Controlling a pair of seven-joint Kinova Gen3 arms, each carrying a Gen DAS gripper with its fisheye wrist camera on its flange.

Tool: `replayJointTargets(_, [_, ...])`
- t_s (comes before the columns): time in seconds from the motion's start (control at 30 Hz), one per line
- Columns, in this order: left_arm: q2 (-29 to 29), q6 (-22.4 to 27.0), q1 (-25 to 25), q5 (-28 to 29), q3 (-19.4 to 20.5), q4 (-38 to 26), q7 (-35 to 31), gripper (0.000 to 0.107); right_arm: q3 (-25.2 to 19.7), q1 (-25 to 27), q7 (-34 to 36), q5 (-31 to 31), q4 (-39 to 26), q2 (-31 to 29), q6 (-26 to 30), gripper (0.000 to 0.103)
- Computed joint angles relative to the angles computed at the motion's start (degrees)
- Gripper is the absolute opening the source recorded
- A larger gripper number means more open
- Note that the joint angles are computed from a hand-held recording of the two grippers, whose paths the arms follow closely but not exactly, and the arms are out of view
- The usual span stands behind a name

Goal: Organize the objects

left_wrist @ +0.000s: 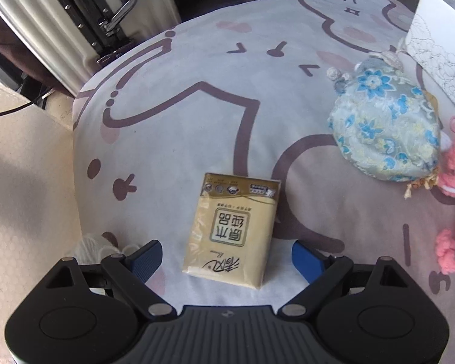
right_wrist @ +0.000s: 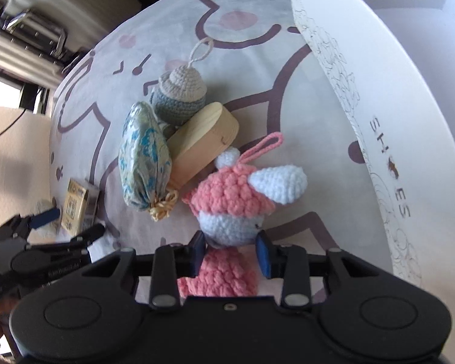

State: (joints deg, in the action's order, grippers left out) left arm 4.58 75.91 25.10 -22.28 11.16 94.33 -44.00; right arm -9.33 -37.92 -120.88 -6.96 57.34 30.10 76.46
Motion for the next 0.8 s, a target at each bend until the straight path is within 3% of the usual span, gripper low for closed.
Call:
replayJointTargets(0.17, [-0.39,0.11,-1.24,1.66,-0.76,0.26,3.34,0.090,-5.12,2.27,11.65,3.38,-1.22,-0.31,4.44,0.036])
replayJointTargets(0.4, [-0.22,-0.98,-3.03,5.60,-1.29,-0.88,5.77,0.065,-2.15,0.14,25.14,1.54,-0.42,-1.56,8.98,0.036])
replayJointTargets(0.63, [0.97,2.20,-3.07,9.83,-1.76,-3.56,14.21,0.060,-1.48,0.27,29.82,1.69,3.45,-3.94,9.36,0.037])
replayJointTargets(0.8, [2.02,5.27,-2.19,15.18,-0.58,-5.70,12.75,0.059,-0.99,0.69,29.04,2.12,6.47,-5.42,7.32,0.037])
